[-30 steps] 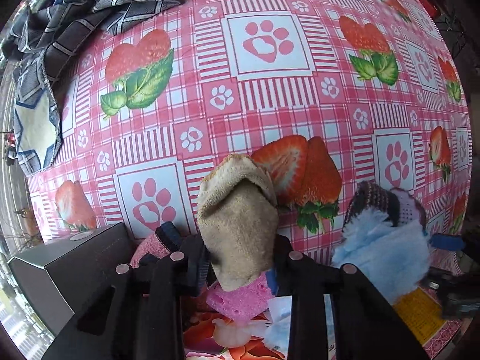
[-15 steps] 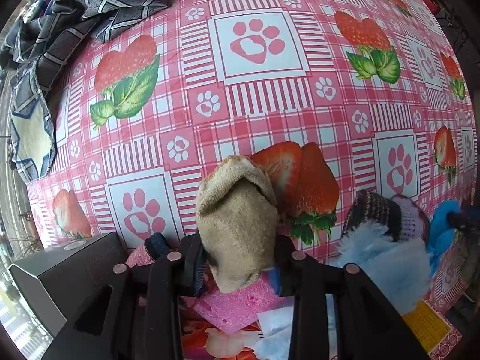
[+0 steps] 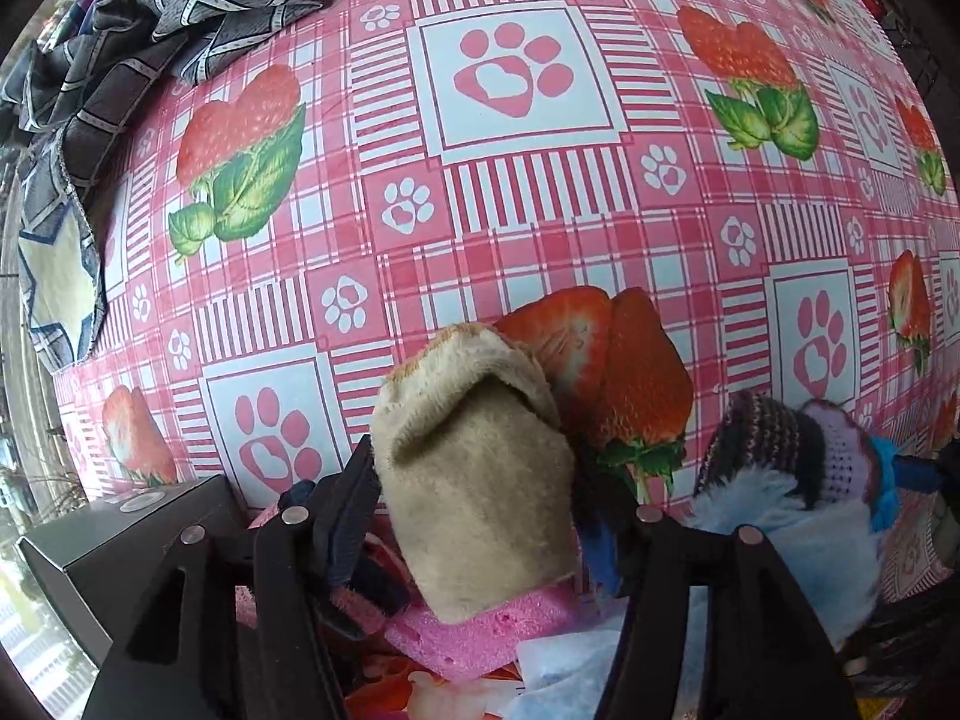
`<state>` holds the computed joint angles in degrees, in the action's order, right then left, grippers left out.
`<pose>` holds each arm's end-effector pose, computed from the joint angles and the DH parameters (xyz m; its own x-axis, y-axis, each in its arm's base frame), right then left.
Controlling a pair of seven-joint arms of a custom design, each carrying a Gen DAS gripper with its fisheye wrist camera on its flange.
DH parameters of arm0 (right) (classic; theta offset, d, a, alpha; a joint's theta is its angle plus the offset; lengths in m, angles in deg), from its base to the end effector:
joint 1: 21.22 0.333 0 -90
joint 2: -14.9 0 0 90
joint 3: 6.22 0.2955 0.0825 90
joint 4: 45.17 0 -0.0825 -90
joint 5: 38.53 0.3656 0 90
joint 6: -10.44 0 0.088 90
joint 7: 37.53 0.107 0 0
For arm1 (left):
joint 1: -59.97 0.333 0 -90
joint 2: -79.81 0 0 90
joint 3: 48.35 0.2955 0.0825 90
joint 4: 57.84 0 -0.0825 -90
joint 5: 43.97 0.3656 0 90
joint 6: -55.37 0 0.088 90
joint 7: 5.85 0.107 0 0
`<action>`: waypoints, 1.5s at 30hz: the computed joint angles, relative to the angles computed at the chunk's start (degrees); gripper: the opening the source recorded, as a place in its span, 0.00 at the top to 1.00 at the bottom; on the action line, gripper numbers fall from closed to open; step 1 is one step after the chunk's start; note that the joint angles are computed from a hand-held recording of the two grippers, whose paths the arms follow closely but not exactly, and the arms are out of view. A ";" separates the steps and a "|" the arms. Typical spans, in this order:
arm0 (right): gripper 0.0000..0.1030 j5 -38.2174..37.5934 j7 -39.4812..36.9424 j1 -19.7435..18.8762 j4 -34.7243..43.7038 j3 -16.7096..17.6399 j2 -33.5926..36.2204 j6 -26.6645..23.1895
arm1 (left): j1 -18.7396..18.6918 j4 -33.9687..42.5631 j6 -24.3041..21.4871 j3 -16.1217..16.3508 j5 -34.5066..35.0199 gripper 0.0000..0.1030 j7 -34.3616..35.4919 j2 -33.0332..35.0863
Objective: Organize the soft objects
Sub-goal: 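Grasp the beige sock with the left tool while the right tool grasps the blue cloth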
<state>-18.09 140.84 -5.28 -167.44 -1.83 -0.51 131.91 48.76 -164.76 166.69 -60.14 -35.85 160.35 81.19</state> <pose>0.4512 0.1870 0.5334 -0.9539 -0.1897 -0.2326 -0.2573 0.9157 0.3085 0.5161 -0.2078 0.4886 -0.9743 0.2107 -0.0794 0.2012 0.9729 0.1136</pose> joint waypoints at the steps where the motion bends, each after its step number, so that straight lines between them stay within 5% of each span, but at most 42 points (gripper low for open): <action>1: 0.16 0.10 -2.11 0.26 2.61 -0.61 2.01 -3.59 | 0.00 -0.68 0.28 -0.01 -0.22 0.36 -0.20 -0.33; 7: 0.11 -1.80 -0.23 -0.13 8.46 -0.33 4.53 -20.90 | -0.22 0.44 -0.13 -0.20 -0.45 0.34 -0.80 0.73; 11: 0.09 -0.43 9.83 -0.34 -2.74 1.37 -7.05 -19.67 | -0.50 1.27 -0.76 -0.41 -0.85 0.33 -1.23 1.30; 14: 0.09 -0.11 20.07 -1.07 -8.49 2.79 -15.94 -23.33 | -0.59 1.96 -1.32 -0.44 -0.78 0.33 -1.04 1.54; 18: 0.09 -4.12 30.80 -2.06 -14.38 7.93 -26.81 -15.88 | -0.65 1.96 -0.95 -0.48 -1.11 0.33 -0.47 1.67; 26: 0.09 -7.54 22.27 -0.38 -6.72 3.99 -14.67 -14.07 | -0.39 -0.26 0.26 -0.22 -1.57 0.32 1.06 -0.17; 29: 0.01 -7.51 23.55 0.08 -4.73 4.79 -10.76 -13.58 | -0.15 -1.02 0.80 -0.02 -2.19 0.32 1.70 -0.78; 36: 0.00 -8.71 25.41 2.17 -5.32 5.39 -7.44 -10.07 | 0.49 -1.80 1.18 0.42 -2.50 0.33 1.89 -1.42; 38: 0.00 -8.42 23.88 2.34 -4.26 4.53 -5.64 -9.45 | 0.66 -1.68 0.43 0.52 -2.70 0.41 2.36 -1.56; 40: 0.00 -8.09 22.10 2.07 -4.31 3.54 -3.91 -7.69 | 0.86 -2.33 0.55 0.66 -2.86 0.64 3.27 -2.43; 42: 0.08 -7.38 22.80 2.61 -1.68 3.77 -2.64 -10.49 | 1.00 -4.31 2.59 0.82 -3.21 0.69 4.60 -4.04; 45: 0.36 -8.27 23.19 3.11 1.07 4.25 -1.12 -12.25 | 1.36 -2.88 0.73 1.29 -5.52 0.73 5.40 -4.15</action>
<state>-26.36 164.03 -2.16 -166.37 2.42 -1.62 119.66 50.12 -167.63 167.42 -58.84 -41.38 165.75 77.04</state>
